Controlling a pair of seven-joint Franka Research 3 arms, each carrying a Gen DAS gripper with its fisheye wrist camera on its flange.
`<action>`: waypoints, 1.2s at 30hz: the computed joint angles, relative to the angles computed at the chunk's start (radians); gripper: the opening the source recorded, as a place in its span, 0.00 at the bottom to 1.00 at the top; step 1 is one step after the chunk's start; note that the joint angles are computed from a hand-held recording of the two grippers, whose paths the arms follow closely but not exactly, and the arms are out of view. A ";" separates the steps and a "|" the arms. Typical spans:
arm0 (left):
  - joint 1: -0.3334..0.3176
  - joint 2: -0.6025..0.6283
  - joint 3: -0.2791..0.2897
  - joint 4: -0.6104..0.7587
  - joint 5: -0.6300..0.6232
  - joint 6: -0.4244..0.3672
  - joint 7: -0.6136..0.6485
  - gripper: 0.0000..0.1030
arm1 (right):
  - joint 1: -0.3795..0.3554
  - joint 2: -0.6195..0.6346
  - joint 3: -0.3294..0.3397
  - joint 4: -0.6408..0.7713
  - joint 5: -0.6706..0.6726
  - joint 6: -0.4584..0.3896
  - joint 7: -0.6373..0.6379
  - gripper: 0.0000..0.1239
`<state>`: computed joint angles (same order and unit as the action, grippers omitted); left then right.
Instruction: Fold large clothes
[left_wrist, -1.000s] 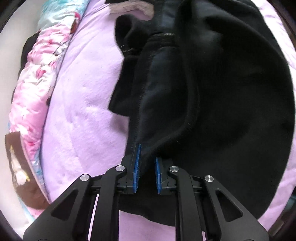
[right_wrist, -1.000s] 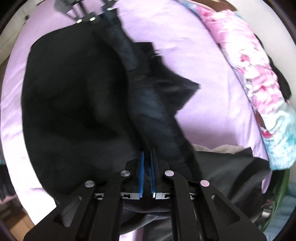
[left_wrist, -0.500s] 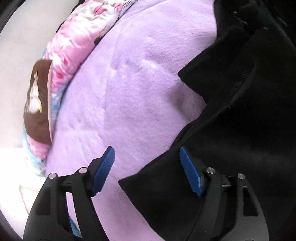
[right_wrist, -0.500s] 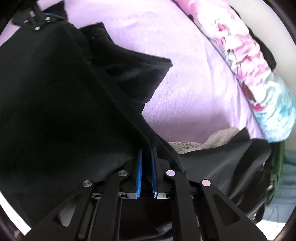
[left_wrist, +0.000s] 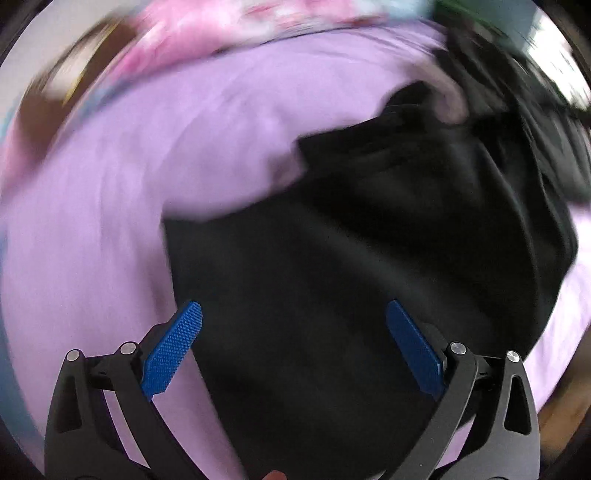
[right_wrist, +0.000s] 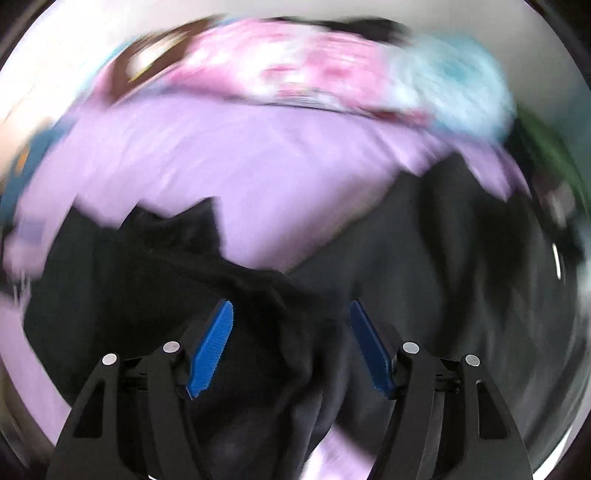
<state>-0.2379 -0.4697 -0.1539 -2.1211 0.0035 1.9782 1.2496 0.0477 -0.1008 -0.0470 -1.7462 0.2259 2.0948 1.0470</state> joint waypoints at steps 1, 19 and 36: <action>0.007 -0.036 -0.002 -0.037 -0.028 0.011 -0.068 0.94 | -0.014 -0.026 -0.010 -0.038 0.009 0.008 0.069 0.52; -0.095 0.054 -0.060 0.017 0.021 0.130 -0.196 0.94 | -0.052 -0.210 -0.027 -0.344 -0.023 -0.022 0.025 0.13; -0.065 -0.153 -0.038 -0.261 0.013 0.080 -0.401 0.94 | -0.112 -0.157 -0.063 -0.343 0.095 -0.040 0.127 0.08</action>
